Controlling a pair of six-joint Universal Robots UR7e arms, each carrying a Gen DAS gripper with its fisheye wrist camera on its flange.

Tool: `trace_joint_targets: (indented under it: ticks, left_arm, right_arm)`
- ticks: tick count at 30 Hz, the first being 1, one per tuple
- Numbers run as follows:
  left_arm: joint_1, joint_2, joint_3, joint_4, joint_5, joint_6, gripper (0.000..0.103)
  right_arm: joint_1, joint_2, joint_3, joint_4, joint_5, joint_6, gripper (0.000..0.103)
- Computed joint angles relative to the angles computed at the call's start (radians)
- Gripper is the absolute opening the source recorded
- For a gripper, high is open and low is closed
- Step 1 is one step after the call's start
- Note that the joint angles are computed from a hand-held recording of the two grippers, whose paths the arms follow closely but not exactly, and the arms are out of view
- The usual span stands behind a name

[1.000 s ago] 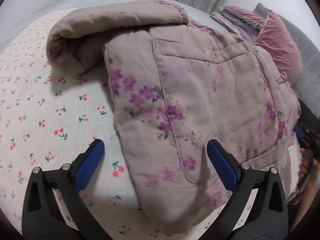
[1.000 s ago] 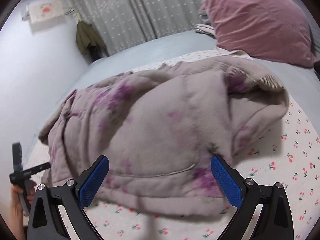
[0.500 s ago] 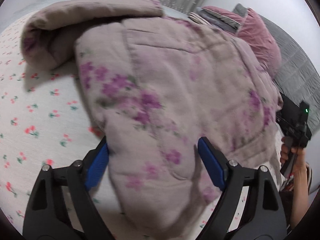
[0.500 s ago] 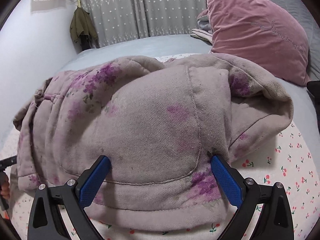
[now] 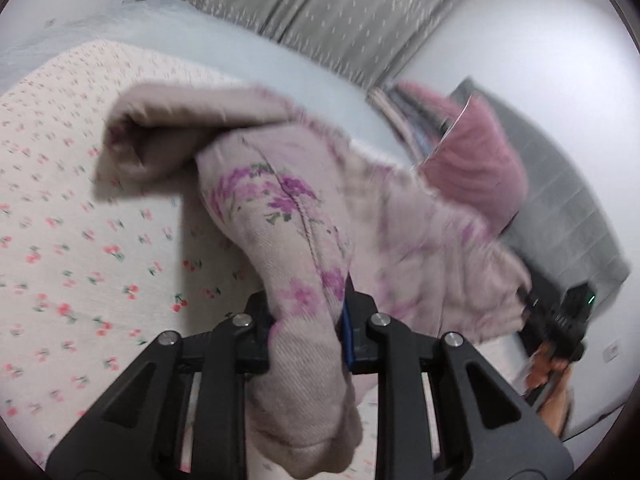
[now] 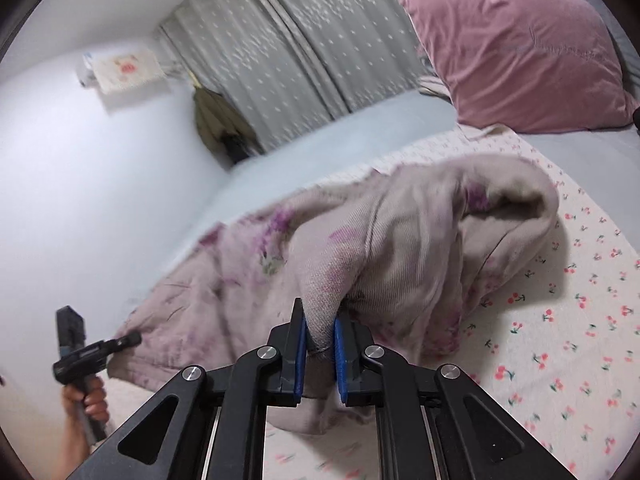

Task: Fold large clothes

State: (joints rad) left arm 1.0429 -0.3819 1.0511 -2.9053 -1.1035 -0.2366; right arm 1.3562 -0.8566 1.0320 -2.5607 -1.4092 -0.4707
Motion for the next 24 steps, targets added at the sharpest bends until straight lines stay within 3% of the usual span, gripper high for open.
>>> trace_joint_targets:
  ticks: [3,6,9,12,14,15,16,17,19,24]
  left_arm:
    - [-0.014,-0.103,0.083,0.039,-0.035,-0.093,0.024]
    - [-0.031,-0.137,0.097,0.078,-0.079,-0.126,0.024]
    - [-0.049,-0.168,0.114,0.195,-0.088,-0.153,0.025]
    - [-0.061,-0.166,0.111,0.414,-0.002,-0.117,0.042]
    - [-0.070,-0.153,0.126,0.500,0.128,-0.088,0.048]
    - [-0.069,-0.154,0.146,0.495,0.167,-0.082,0.049]
    - [-0.061,-0.160,0.175,0.465,0.185,-0.069,0.051]
    - [-0.050,-0.170,0.201,0.421,0.176,-0.062,0.053]
    - [-0.024,-0.192,0.245,0.328,0.142,-0.070,0.069]
    - [0.038,-0.178,0.228,0.310,0.025,-0.122,0.073]
  right_arm:
    - [0.015,-0.087,0.052,0.042,0.020,0.029,0.011]
    - [0.035,-0.158,0.089,0.087,-0.007,0.036,0.011]
    - [0.045,-0.209,0.113,0.154,-0.045,0.030,0.012]
    - [0.045,-0.241,0.151,0.214,-0.141,-0.002,0.024]
    - [0.049,-0.255,0.219,0.151,-0.253,-0.054,0.044]
    - [0.043,-0.259,0.246,0.123,-0.292,-0.077,0.052]
    - [0.031,-0.259,0.253,0.123,-0.305,-0.076,0.070]
    - [0.017,-0.261,0.257,0.129,-0.298,-0.064,0.077]
    - [-0.019,-0.258,0.248,0.162,-0.266,-0.028,0.077]
    - [-0.083,-0.180,0.150,0.293,-0.206,0.068,0.077]
